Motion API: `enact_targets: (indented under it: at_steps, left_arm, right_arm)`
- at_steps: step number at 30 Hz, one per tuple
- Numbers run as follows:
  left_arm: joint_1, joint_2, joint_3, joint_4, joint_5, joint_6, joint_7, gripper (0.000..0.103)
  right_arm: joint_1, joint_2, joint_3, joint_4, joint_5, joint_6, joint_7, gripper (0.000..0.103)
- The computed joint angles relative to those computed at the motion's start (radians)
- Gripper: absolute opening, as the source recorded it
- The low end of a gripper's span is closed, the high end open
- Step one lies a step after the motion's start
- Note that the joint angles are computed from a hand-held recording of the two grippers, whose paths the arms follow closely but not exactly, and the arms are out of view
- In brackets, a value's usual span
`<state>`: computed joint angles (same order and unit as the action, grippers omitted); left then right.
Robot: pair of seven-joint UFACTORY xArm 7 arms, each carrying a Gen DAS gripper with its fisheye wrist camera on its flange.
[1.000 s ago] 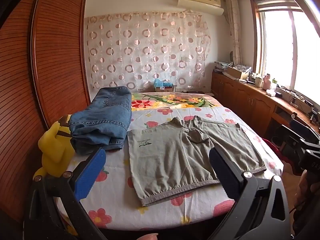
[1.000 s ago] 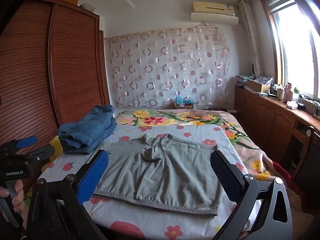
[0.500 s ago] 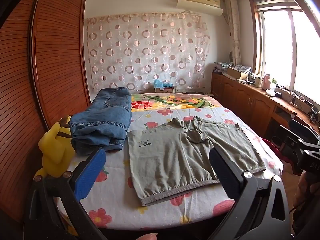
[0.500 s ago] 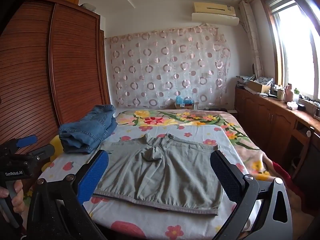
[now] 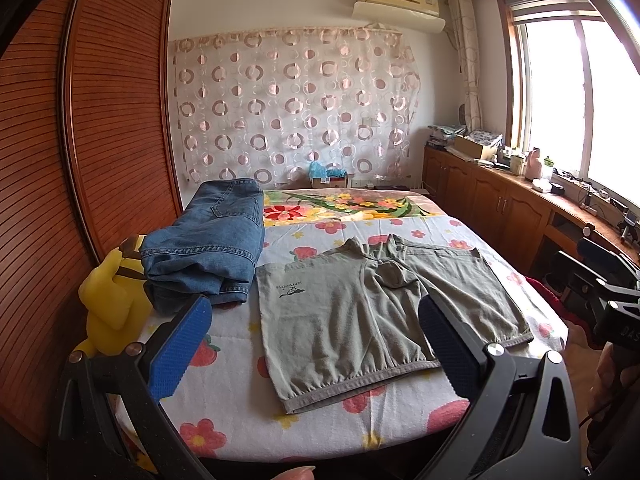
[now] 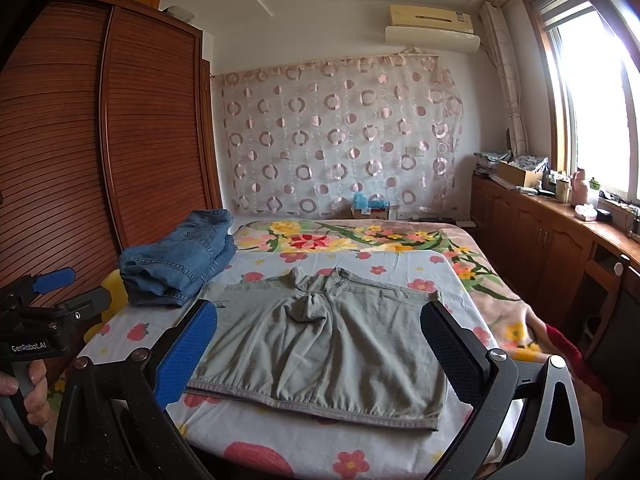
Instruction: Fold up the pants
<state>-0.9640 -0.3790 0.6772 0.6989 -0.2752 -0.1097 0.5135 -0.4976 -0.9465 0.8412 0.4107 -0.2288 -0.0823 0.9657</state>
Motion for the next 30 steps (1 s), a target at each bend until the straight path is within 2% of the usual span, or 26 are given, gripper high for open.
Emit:
enact_targets:
  at_steps: [15,17,23,25,30]
  left_arm:
    - [-0.008,0.005,0.004,0.035,-0.048,0.02,0.041,0.103]
    - [0.029,-0.009,-0.031,0.023,-0.046,0.024,0.038,0.103]
    - [0.038,-0.01,-0.041,0.024,-0.058,0.031,0.048,0.103]
    - [0.079,-0.017,-0.087,0.02,-0.059,0.039,0.04,0.103]
    - [0.08,-0.019,-0.092,0.025,-0.073,0.04,0.056,0.103]
  right_arm:
    - [0.006,-0.006,-0.004,0.002,-0.007,0.014,0.014,0.102]
    - [0.008,-0.007,-0.003,0.002,-0.008,0.015,0.015,0.102]
    - [0.005,-0.007,-0.006,-0.001,-0.01,0.006,0.013,0.102]
    - [0.006,-0.004,-0.006,-0.001,-0.009,0.006,0.012,0.102]
    - [0.005,-0.003,-0.007,0.001,-0.008,0.005,0.01,0.102]
